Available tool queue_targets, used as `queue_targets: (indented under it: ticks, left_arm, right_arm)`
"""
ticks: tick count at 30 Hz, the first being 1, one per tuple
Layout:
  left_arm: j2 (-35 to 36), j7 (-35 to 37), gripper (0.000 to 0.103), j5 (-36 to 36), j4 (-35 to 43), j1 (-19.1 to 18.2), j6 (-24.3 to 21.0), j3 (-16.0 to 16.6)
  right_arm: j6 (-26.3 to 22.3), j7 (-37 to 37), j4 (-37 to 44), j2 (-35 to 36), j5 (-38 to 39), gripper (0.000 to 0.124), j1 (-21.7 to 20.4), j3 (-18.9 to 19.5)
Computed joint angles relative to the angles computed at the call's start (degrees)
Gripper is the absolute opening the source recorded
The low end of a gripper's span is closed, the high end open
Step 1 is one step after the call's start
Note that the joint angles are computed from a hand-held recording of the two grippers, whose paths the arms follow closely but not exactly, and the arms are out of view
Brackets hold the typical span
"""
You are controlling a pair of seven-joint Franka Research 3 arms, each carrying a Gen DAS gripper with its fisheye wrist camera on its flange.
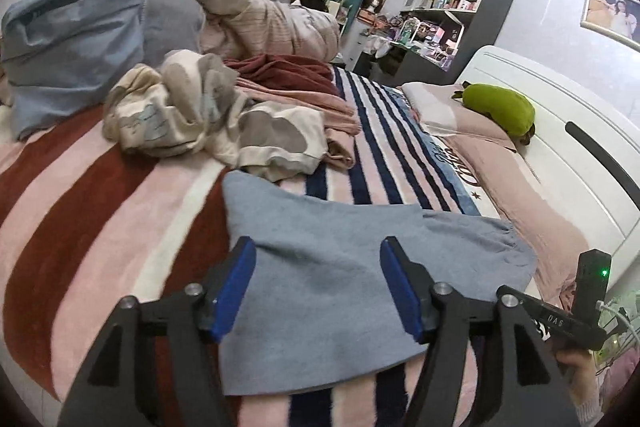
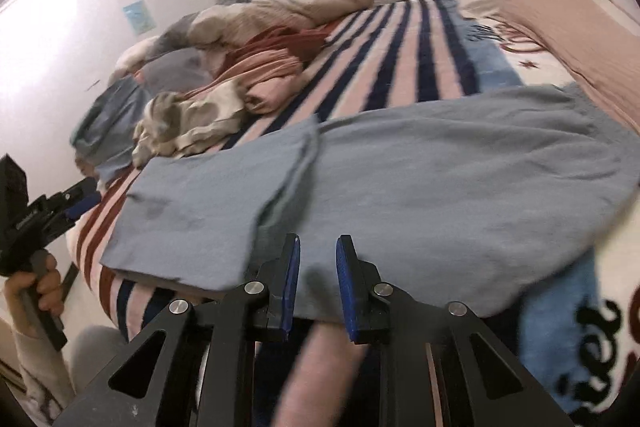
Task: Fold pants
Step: 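Lay the folded waistband down and open the left gripper, then grasp the elastic cuff with the right gripper and lift it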
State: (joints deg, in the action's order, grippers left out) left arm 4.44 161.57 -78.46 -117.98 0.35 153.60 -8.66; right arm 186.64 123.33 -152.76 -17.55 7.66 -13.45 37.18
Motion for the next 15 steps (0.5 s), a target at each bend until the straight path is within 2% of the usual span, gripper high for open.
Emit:
queue_targets:
  ticks: [1,2,3,5,7,8,10,15]
  left_arm:
    - [-0.1,0.0,0.064,0.0,-0.1,-0.2,0.4,-0.1]
    - [-0.1,-0.3,0.064,0.3,-0.3,-0.4,0.9,-0.3]
    - [-0.2,-0.8,0.064,0.6,-0.5,-0.5,1.5,-0.3]
    - [-0.4,-1.4,0.064,0.8,-1.1,-0.7,2.6,-0.4]
    - [-0.9,-1.3,0.064,0.1,-2.0,-1.0,4.3,-0.5]
    - [-1.2,-1.3,0.064,-0.1,-2.3,-1.2,5.3,-0.5]
    - [-1.8,-1.3,0.066,-0.7,-3.2,-1.9,8.3,-0.7]
    - [-1.8,-2.5,0.066,-1.2,-3.8,-3.5,14.0,-1.0]
  right_arm:
    - [-0.8,1.2,-1.1,-2.0,0.0,0.016,-1.3,0.5]
    - [-2.1,4.3,-2.4,-5.0,-1.3,0.032,-4.6,2.6]
    - [-2.8,6.9,-3.5,-8.0,-0.9,0.053,-9.3,6.6]
    - [-4.1,9.7,-5.4,-12.5,0.1,0.067,-13.7,9.6]
    - [-7.4,13.6,-6.8,-16.5,0.0,0.068,-17.1,10.5]
    - [-7.3,15.0,-7.8,-16.6,0.4,0.068,-16.9,8.9]
    - [-5.6,16.8,-9.3,-15.3,1.0,0.068,-15.6,5.0]
    - [-2.0,15.9,-9.9,-11.0,-2.5,0.069,-16.4,0.2]
